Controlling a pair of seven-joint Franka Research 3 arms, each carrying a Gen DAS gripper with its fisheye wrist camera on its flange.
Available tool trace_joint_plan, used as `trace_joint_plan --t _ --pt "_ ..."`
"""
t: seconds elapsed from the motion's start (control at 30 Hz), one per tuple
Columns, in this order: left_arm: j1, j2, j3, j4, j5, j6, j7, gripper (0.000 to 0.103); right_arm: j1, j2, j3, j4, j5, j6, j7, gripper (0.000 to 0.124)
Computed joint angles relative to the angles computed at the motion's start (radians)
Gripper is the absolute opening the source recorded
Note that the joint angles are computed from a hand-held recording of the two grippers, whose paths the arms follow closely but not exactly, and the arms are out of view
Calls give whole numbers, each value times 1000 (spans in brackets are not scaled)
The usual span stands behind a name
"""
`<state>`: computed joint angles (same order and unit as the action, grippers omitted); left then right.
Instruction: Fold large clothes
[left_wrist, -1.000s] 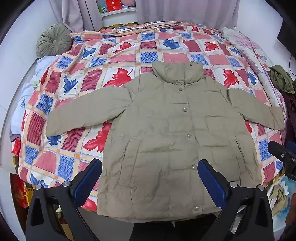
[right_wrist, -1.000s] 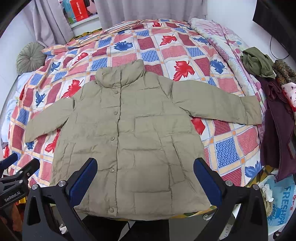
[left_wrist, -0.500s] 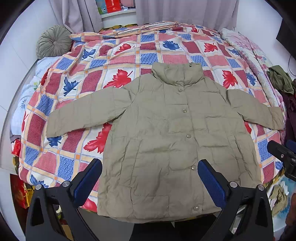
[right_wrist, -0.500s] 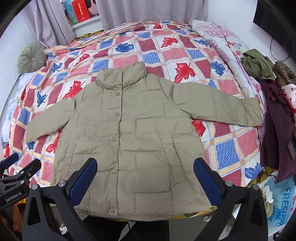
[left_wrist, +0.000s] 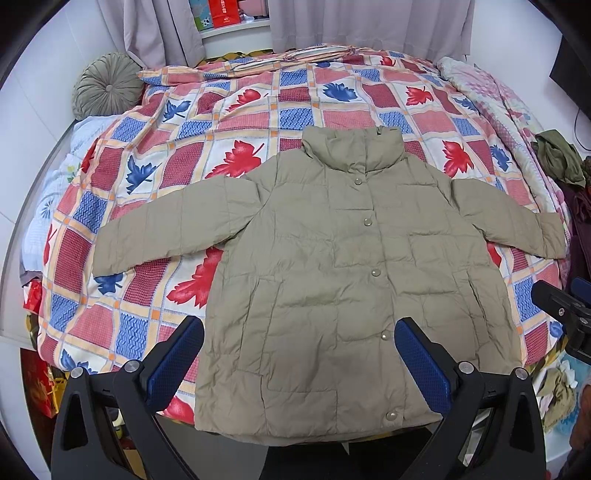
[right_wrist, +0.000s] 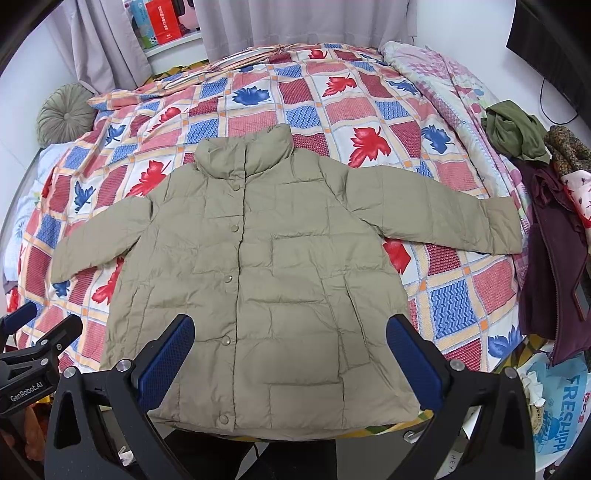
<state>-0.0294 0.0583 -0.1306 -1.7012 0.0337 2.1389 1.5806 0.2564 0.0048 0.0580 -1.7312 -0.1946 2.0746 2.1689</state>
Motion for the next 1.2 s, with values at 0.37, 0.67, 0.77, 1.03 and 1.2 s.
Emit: trace_joint_plan --t 0.37,0.67,0.77,1.03,1.2 --pt "0 -2 -1 -3 0 1 -2 103 1 0 0 -2 -2 3 2 103" --pt "1 -4 0 -7 -1 4 1 103 2 0 0 -2 -3 4 3 103" --pt "1 -5 0 -8 -1 5 1 103 2 0 0 -2 -2 4 4 103" --pt "1 -6 1 -11 -2 7 3 103 3 3 1 2 -3 2 6 103" --pt "1 -6 0 -10 -2 6 2 103 2 1 0 -3 -4 6 4 103"
